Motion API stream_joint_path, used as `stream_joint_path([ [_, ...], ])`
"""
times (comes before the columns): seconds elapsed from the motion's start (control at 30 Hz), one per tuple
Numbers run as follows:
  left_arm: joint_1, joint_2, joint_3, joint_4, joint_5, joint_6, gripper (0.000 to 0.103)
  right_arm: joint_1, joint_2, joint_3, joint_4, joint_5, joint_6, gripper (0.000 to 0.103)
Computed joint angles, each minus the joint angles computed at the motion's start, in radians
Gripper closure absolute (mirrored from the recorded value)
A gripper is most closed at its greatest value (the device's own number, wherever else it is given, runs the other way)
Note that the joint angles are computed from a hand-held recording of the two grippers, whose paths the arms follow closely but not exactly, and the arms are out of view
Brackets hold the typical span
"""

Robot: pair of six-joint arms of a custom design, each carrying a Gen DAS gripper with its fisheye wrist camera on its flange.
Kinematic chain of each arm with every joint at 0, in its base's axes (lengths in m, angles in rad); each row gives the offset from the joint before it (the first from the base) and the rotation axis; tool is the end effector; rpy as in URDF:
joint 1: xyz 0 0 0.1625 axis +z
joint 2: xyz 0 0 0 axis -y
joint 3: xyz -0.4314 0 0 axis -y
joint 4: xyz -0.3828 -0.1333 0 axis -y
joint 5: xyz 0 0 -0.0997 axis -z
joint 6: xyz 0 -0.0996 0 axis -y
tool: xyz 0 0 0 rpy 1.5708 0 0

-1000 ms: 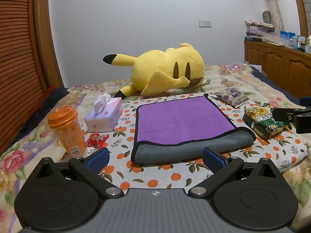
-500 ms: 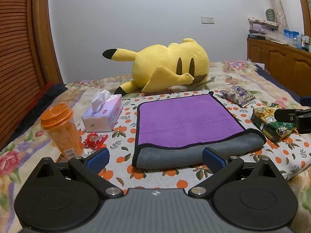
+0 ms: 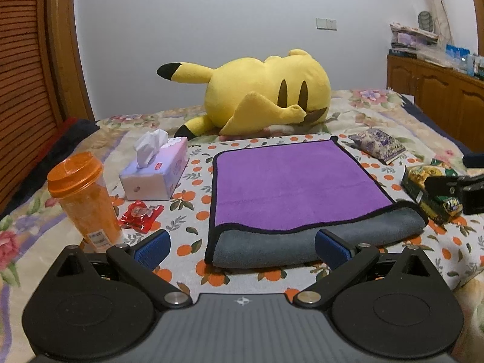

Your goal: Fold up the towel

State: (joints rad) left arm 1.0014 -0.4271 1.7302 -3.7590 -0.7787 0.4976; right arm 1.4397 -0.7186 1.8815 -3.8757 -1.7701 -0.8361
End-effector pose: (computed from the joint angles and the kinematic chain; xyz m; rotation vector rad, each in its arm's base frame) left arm -0.1575 -0.6248 0.0049 0.7354 2.0930 -1.0633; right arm 0.0333 -0.6165 0.1452 0.6258 -2.1096 1.1468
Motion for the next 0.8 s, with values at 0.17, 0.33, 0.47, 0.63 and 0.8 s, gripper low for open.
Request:
stream_joint_path([
  [0.17, 0.014, 0.004, -0.024, 0.013, -0.011, 0.006, 0.0, -0.001, 0.005, -0.026, 0.055, -0.009, 0.006, 0.0],
  [0.33, 0.03, 0.01, -0.061, 0.054, -0.015, 0.0, 0.001, -0.002, 0.011, -0.048, 0.108, -0.019, 0.003, 0.0],
  [0.47, 0.047, 0.013, -0.091, 0.1, -0.029, -0.008, 0.006, -0.002, 0.019, -0.074, 0.147, -0.036, 0.006, 0.0],
  [0.63, 0.071, 0.022, -0.135, 0.145, -0.045, -0.021, 0.007, -0.004, 0.028, -0.101, 0.188, -0.057, 0.014, 0.0],
  [0.8, 0.094, 0.028, -0.176, 0.208, -0.061, -0.037, 0.018, -0.008, 0.035, -0.129, 0.22, -0.068, 0.016, 0.0],
])
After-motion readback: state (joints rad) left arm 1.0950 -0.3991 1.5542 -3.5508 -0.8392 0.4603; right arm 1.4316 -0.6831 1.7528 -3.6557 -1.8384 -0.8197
